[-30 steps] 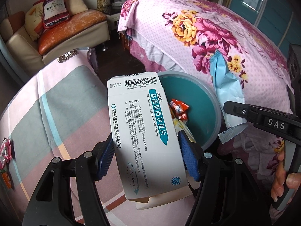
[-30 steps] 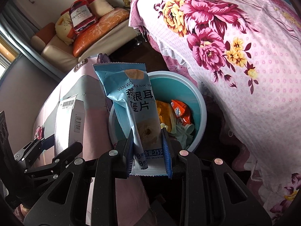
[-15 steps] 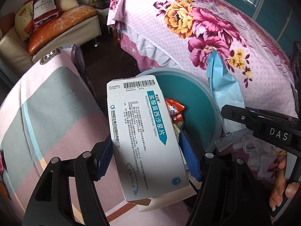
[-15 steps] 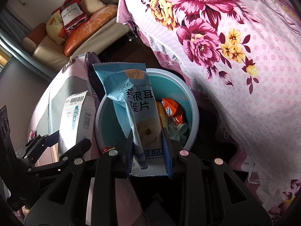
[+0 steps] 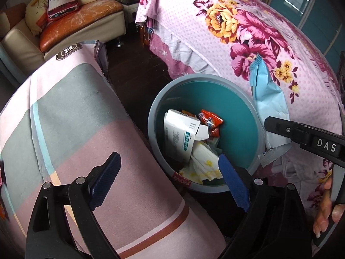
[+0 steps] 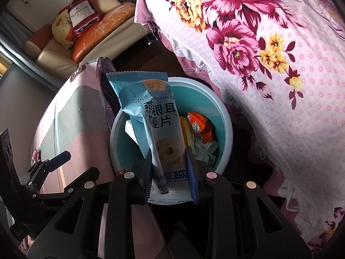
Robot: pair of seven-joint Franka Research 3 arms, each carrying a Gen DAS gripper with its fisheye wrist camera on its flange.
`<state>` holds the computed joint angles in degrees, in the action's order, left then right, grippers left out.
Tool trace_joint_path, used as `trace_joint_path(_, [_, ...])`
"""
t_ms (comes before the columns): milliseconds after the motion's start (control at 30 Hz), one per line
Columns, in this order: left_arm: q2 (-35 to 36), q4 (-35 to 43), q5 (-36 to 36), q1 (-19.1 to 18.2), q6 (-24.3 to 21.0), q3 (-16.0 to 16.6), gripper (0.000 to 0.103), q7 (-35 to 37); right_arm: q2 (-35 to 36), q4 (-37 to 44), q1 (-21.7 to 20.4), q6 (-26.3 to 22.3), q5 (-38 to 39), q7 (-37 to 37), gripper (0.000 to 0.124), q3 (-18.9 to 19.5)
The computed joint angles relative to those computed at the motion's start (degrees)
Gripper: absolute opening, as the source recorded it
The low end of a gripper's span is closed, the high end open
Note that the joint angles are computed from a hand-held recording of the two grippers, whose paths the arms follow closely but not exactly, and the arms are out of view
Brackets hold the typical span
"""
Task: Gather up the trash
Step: 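Open left gripper to drop the box in the bin while right releases the wrapper, then withdraw both open grippers from the bin back over the table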
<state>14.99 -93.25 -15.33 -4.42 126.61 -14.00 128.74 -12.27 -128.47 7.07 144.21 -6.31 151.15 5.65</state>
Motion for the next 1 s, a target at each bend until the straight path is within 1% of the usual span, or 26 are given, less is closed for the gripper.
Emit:
trace_joint_path(200, [0.7, 0.7, -0.2, 0.7, -1.3, 0.4, 0.093, -1.0, 1.9, 1.8, 0.6, -0.9, 0.1, -0.5, 0.027, -0.2])
trace_joint_path(400, [1.2, 0.9, -0.3, 1.2, -1.3, 0.4, 0.093, -1.0, 4.2, 3.9, 1.4, -2.0, 0.2, -0.7, 0.028, -0.7])
trace_joint_path(733, [3.4, 4.0, -0.9, 2.3, -3.0, 0.3, 0.093, -1.6, 7.7, 7.5, 2.9, -4.3, -0.4, -0.1, 0.032, -1.7])
trace_joint_path(767, [3.6, 4.2, -1.1, 2.4, -3.1, 0.3, 0.093, -1.6, 7.8, 7.8, 3.0, -4.7, -0.6, -0.1, 0.035, -1.7])
trace_joint_path(800, [3.7, 4.4, -1.1, 2.5, -3.2, 0.2, 0.093, -1.6, 8.0, 8.0, 3.2, -4.7, -0.6, 0.0, 0.044, -1.8])
trace_joint_path(833, [3.9, 4.5, -1.2, 2.7, -3.3, 0.2, 0.093, -1.6, 8.1, 8.3, 3.3, -5.0, -0.9, 0.3, 0.049, -1.8])
trace_joint_path(867, [4.0, 4.6, -1.3, 2.8, -3.4, 0.2, 0.093, -1.6, 8.2, 8.6, 3.4, -5.4, -1.4, 0.7, 0.056, -1.8])
trace_joint_path(933, [4.0, 4.7, -1.4, 3.0, -3.7, 0.3, 0.093, -1.6, 8.4, 9.2, 3.7, -6.3, -1.9, 1.0, 0.064, -1.8])
trace_joint_path(967, [4.0, 4.7, -1.5, 3.1, -3.8, 0.3, 0.093, -1.6, 8.6, 9.5, 3.8, -6.7, -1.9, 1.0, 0.070, -1.9])
trace_joint_path(1000, [4.0, 4.6, -1.5, 3.2, -3.9, 0.3, 0.093, -1.6, 8.7, 9.9, 4.0, -7.4, -2.0, 1.0, 0.074, -1.9])
